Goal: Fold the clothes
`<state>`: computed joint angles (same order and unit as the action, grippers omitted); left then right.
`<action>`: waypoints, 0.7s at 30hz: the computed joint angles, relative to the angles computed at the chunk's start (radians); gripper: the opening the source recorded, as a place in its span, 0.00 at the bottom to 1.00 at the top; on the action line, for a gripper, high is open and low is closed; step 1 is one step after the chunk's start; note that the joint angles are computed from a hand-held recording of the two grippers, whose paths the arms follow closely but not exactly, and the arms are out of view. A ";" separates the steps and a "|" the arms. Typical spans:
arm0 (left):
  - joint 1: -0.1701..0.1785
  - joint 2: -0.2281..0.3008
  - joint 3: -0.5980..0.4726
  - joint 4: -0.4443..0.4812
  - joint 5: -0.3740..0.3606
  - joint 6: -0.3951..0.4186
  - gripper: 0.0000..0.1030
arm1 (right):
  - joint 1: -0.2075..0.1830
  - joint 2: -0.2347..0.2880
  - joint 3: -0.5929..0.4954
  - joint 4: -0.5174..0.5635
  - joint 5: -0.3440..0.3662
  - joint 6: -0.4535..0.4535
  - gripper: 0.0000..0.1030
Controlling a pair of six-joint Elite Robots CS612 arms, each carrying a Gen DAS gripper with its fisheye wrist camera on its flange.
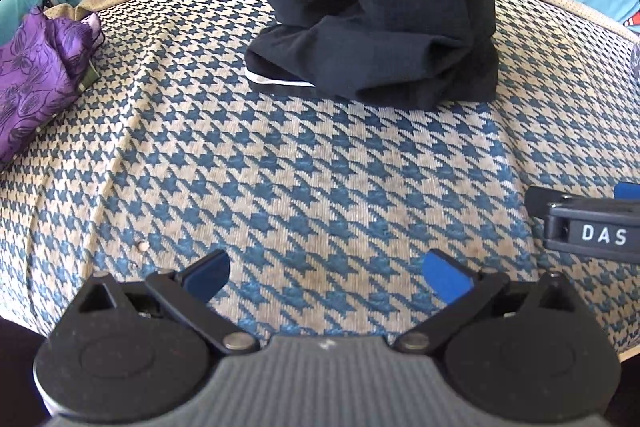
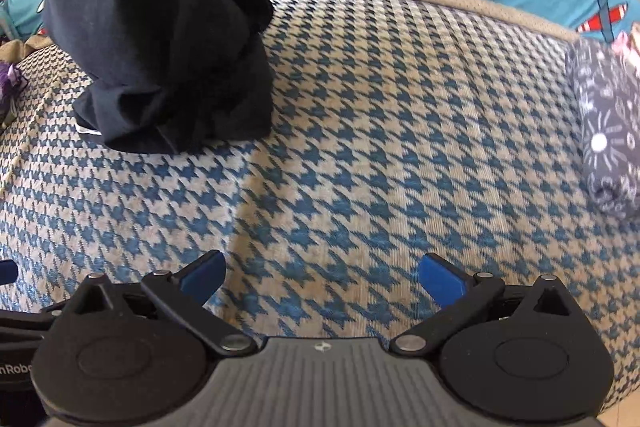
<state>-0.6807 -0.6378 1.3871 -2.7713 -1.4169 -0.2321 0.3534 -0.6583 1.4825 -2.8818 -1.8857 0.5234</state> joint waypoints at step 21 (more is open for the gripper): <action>0.003 -0.014 -0.008 -0.003 0.028 -0.069 1.00 | 0.009 0.027 -0.055 -0.057 0.020 -0.078 1.00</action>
<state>-0.6776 -0.6518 1.3793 -2.7748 -1.3893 -0.3008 0.3620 -0.6312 1.4279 -2.9385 -1.8656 0.4459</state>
